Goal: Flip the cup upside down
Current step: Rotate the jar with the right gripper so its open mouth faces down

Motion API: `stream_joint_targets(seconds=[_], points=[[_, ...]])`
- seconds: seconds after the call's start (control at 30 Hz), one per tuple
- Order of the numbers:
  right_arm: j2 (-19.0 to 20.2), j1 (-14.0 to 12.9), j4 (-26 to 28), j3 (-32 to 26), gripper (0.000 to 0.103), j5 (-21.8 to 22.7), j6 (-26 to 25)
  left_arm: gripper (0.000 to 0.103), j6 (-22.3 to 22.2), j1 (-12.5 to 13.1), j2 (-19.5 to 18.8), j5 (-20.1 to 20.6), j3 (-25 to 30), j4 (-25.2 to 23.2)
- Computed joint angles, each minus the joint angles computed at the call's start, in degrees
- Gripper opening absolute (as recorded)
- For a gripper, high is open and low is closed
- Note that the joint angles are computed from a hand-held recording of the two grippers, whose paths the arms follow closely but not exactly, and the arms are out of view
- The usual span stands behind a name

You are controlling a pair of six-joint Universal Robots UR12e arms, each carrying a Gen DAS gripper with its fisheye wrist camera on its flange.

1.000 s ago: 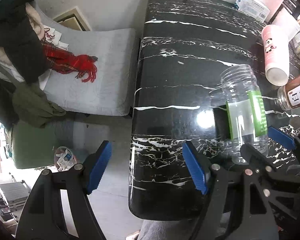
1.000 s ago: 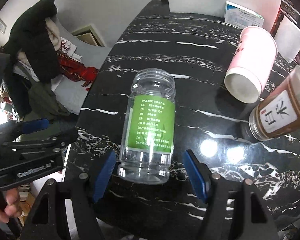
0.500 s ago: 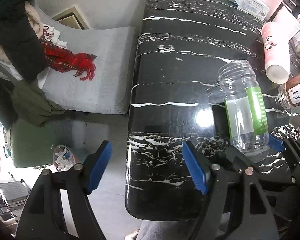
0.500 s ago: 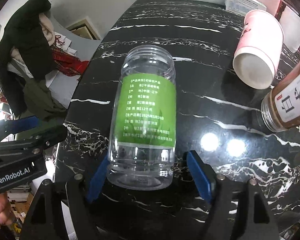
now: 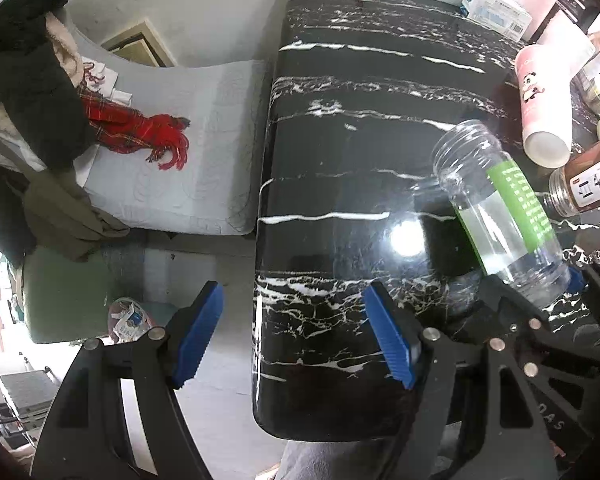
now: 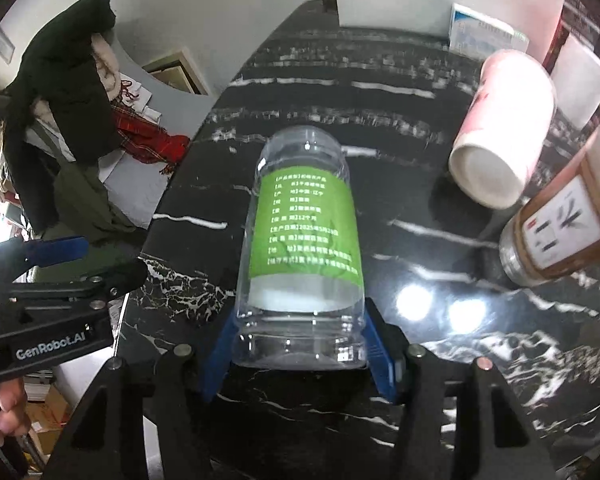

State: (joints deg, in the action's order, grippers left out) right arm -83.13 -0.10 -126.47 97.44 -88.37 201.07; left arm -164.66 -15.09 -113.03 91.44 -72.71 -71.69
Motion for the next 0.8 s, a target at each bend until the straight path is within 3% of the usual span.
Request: stream_joint_targets(seconds=[0.27, 0.8], points=[[-0.89, 0.25, -1.48, -0.91, 0.059, -4.10, -2.37, 0.072, 1.17, -0.39, -0.76, -1.22, 2.27, -0.35], [0.70, -0.66, -6.28, -2.79, 0.059, -5.91, -5.65, 0.072, 1.42, -0.38, -2.54, -1.96, 5.70, -0.67]])
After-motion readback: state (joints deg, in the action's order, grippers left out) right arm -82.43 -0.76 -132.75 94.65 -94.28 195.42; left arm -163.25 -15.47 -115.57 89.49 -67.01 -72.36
